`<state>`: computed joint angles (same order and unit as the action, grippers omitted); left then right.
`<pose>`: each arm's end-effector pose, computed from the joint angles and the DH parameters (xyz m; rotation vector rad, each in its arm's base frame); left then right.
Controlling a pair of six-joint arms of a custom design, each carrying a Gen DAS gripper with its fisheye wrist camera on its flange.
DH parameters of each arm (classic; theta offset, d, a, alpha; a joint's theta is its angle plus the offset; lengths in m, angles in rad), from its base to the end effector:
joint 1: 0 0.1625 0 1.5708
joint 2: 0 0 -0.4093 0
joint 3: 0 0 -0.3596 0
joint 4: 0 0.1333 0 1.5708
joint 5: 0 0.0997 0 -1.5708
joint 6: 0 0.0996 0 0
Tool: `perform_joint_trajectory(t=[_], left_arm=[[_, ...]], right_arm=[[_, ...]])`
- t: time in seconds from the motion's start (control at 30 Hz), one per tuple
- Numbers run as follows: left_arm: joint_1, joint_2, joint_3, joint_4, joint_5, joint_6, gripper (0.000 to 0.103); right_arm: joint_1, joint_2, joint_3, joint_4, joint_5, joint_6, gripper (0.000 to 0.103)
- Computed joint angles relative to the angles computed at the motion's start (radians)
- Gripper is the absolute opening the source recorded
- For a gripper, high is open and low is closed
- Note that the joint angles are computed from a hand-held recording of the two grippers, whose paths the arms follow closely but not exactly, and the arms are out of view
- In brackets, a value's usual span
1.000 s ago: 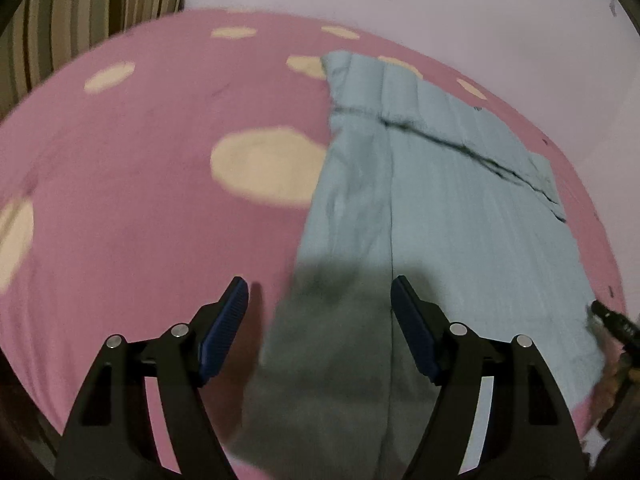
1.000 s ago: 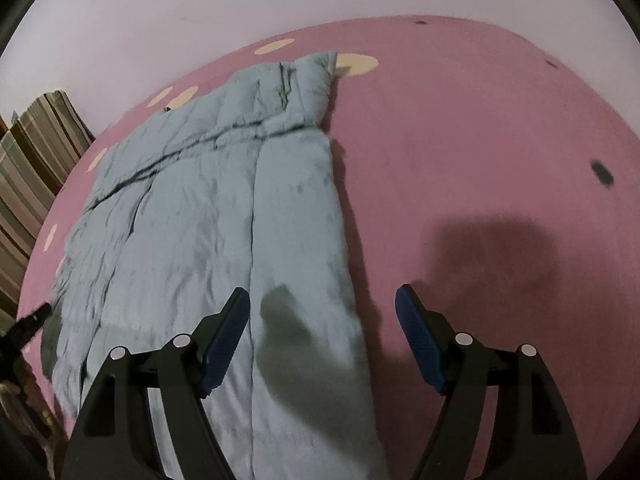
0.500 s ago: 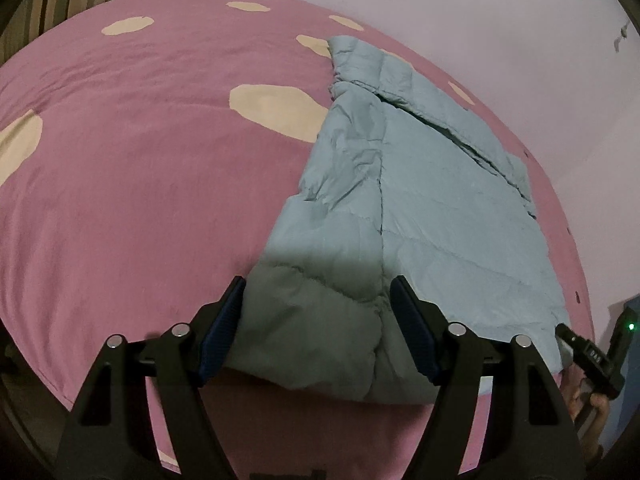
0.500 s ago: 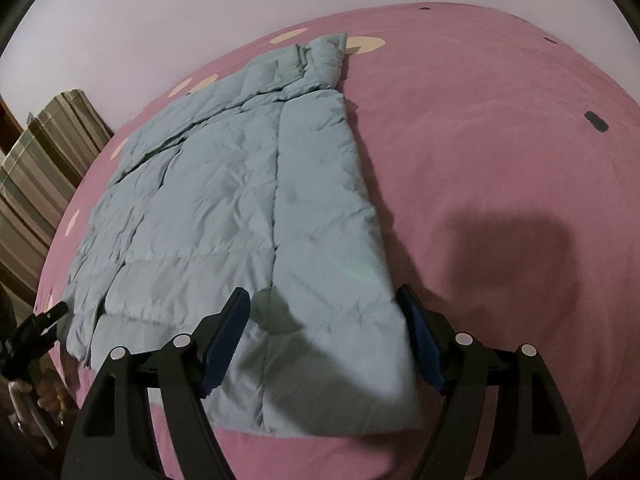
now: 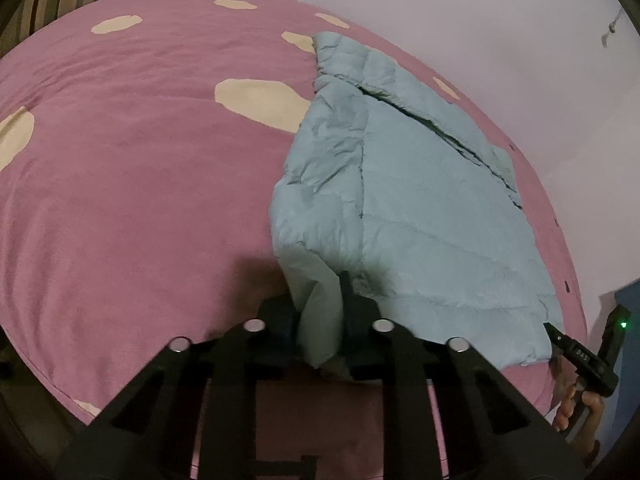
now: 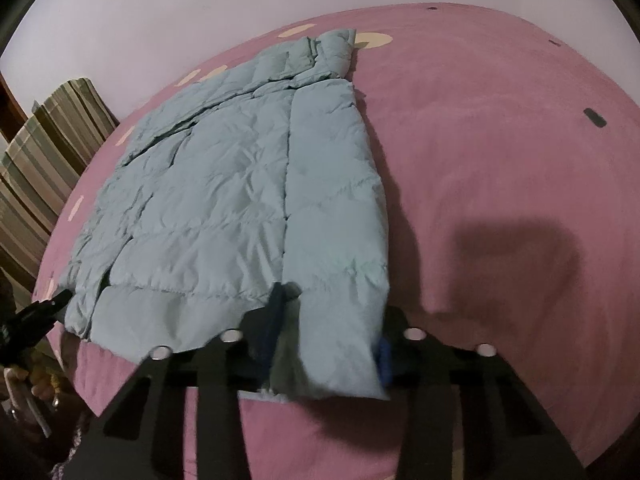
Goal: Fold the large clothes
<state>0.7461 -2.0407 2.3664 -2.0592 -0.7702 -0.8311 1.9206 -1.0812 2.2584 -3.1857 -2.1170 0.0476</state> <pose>-0.0556 -0.3302 0.3601 -0.0963 2.5551 -0.9373 0.2332 -0.4012 0.1568 0.2316 -2.5988 0.7118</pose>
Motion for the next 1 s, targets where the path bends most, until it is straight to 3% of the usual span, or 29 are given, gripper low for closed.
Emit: perform_joint_trajectory(t=[0.17,0.37,0.53,0.63,0.8,1.0], left_arm=[[-0.031,-0.017,0.005,-0.006,0.019,-0.007,0.007],[-0.074,-0.024,-0.028,-0.008,0.049,-0.012,0.007],[-0.073,0.058,-0.091,-0.130,0.077,0.098,0.007],[-0.042,0.152,-0.148,-0.239,0.094,0.202,0.006],[0.077,0.359,-0.275,-0.465,0.079,0.410,0.007],[0.218,0.591,-0.465,-0.599,0.053,0.564,0.007]], right_arm=[[-0.016,-0.028,0.019,0.013,0.071,0.014,0.013],[-0.040,-0.077,0.018,0.015,0.192,0.036,0.010],[-0.026,-0.072,-0.058,0.015,0.248,0.001,0.009],[-0.019,-0.032,-0.142,0.024,0.248,-0.036,0.009],[-0.035,0.066,-0.317,0.057,0.248,-0.075,0.009],[-0.068,0.211,-0.552,0.131,0.249,-0.076,0.009]])
